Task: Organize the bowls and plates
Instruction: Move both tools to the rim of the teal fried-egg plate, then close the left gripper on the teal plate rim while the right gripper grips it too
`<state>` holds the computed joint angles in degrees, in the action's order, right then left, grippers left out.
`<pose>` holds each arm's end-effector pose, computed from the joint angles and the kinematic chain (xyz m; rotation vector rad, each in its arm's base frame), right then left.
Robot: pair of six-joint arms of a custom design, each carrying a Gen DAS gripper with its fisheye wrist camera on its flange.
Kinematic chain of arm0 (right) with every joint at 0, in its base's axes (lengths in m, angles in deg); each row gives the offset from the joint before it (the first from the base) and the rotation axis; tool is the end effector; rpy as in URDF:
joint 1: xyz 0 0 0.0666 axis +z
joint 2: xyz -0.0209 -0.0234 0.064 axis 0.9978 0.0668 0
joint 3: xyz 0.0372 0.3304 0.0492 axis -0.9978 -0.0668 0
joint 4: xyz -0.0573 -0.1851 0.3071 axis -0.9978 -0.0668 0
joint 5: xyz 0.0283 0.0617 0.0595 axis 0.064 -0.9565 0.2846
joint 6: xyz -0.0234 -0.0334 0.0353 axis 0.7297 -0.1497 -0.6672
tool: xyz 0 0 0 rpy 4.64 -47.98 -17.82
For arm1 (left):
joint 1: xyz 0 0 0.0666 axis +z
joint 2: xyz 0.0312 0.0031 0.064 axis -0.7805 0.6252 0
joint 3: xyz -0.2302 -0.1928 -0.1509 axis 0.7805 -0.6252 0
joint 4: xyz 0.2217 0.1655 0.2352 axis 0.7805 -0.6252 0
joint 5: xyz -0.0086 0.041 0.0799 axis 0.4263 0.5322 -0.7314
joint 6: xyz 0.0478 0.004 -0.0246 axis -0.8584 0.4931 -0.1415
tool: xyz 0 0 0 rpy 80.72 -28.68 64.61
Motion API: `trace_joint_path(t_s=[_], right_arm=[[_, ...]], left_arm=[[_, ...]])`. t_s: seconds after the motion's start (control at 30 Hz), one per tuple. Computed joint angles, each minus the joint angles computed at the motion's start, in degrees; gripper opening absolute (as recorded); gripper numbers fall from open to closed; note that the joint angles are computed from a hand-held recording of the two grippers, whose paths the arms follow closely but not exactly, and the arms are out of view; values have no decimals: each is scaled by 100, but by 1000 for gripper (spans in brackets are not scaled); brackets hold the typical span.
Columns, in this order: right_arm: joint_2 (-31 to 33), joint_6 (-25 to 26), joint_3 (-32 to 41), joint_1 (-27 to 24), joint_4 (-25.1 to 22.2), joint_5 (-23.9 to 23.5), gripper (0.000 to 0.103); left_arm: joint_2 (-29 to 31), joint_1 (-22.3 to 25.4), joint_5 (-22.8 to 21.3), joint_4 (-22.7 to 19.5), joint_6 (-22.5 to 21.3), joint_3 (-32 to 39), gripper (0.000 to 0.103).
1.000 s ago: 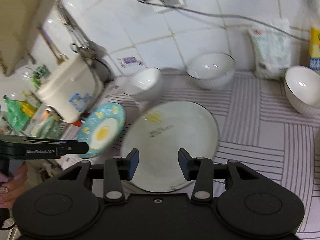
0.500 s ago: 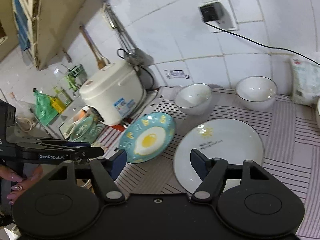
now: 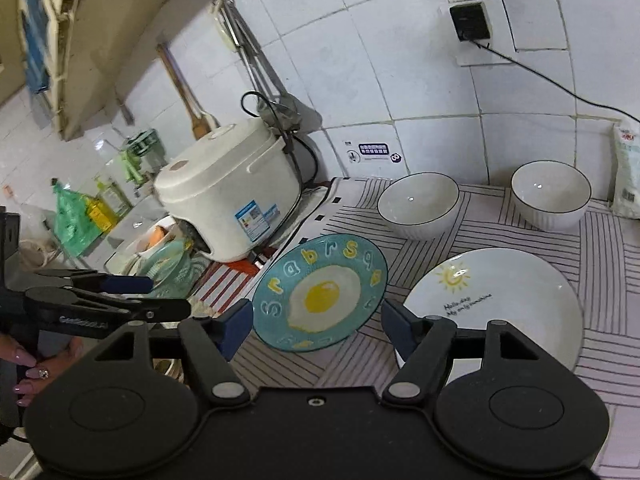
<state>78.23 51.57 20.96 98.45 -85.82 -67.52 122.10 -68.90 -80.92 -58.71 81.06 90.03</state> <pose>0.4325 0.1072 0.4108 -0.2229 2.2217 0.6484 0.4539 -0.1426 0.4361 0.2527 2.3935 -0.1177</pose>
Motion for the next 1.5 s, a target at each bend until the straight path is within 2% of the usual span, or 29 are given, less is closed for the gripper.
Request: trace_joint_path(t_s=[0.27,0.37,0.43,0.67,0.87,0.93,1.0,1.07,1.17,1.2,1.23,1.27,1.33,1.5], right_arm=[[620,-713,256,598,325,997,75],[829,-872,238,774,473,1388,75],[1029,-909,319,872,398,1587,75],[1496,-1155,216,1043,642,1865,75],[1644,-1672,-44,1011,1155,1798,75],[1692,-1816,-69,1006,1312,1887,71],[1721,-1964,-88,1001,1460,1964,63],[1750,-2094,-98,984,1577,2012,46],[1863,-2102,28,991,1517,2165,30],[1897,-2129,58,988,1496,2200,28],[1926,-2177,75,972,1484,2184,22],[1954,-2214,97,956,1460,2168,19],[1977,-2276,90,934,1499,2084,19],[2044,-2420,142,919,1511,2007,20]], left_arm=[[735,706,767,-118,-582,446,98],[1035,810,886,-104,-821,563,98],[1257,839,961,-125,-899,675,98],[1907,776,853,24,-1297,1022,98],[2661,770,974,-368,-1189,1862,96],[2849,771,1060,-475,-1163,2094,94],[2988,769,1129,-559,-1150,2285,90],[3101,768,1196,-570,-1196,2431,73],[3342,752,1097,-744,-1318,2771,51],[3420,767,1116,-798,-1352,2874,47],[3499,784,1144,-861,-1354,2975,36],[3549,817,1268,-887,-1331,3030,32],[3595,873,1562,-903,-1249,3078,24],[3447,875,1642,-590,-1165,2758,24]])
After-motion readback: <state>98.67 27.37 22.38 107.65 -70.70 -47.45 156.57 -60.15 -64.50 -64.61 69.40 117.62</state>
